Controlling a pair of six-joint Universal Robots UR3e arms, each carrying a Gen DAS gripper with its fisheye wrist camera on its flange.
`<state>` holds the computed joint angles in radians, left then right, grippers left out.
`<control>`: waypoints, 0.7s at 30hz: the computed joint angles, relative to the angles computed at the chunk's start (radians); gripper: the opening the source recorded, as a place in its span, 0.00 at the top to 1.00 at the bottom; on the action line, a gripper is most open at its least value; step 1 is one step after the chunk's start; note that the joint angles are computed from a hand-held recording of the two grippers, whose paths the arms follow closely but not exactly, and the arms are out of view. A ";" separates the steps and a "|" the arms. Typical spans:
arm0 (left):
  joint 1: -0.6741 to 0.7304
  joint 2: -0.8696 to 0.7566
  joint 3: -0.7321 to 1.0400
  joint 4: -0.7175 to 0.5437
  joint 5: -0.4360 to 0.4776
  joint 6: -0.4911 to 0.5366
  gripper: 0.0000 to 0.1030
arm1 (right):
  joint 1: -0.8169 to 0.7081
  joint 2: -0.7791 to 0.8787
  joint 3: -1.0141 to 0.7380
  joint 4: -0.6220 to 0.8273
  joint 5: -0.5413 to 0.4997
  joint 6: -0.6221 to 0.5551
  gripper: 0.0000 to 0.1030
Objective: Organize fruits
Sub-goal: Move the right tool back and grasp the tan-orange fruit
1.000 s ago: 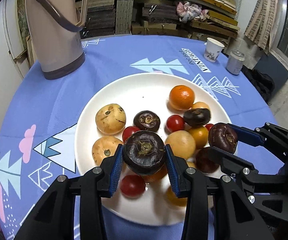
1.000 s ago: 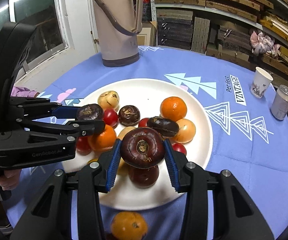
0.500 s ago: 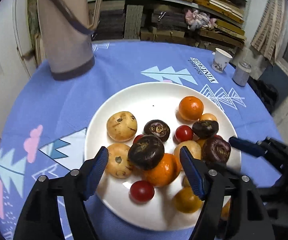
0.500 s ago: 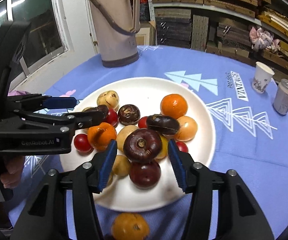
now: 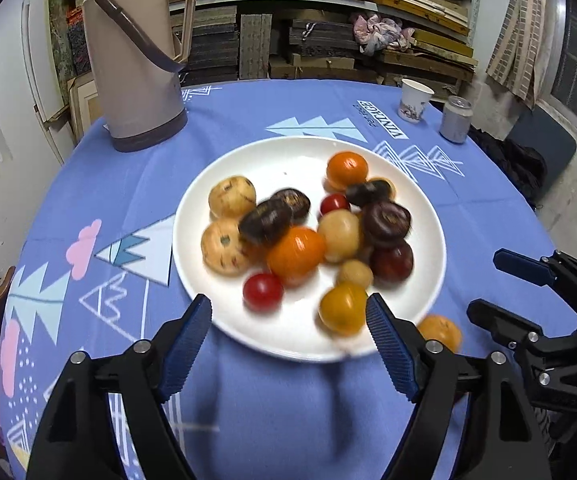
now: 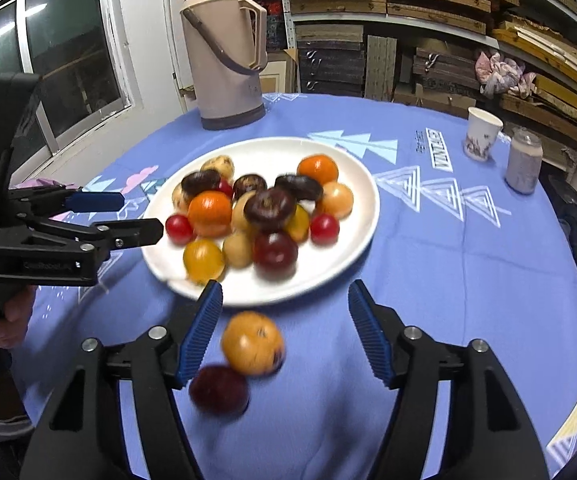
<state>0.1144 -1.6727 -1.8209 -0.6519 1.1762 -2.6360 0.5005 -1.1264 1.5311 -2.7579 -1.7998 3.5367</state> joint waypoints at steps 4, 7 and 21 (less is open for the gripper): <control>0.020 0.084 -0.115 0.019 -0.011 0.032 0.17 | 0.021 -0.004 0.045 -0.023 0.004 0.024 0.38; 0.035 0.123 -0.168 0.015 -0.021 0.055 0.17 | 0.024 0.013 0.048 -0.027 0.019 0.036 0.38; 0.091 0.137 -0.204 -0.018 -0.028 0.082 0.17 | 0.022 0.149 -0.104 0.058 0.086 0.066 0.49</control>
<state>0.2053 -1.5357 -2.0246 -0.6699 1.1477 -2.5543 0.5226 -0.9774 1.4272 -2.7001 -1.7138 3.6023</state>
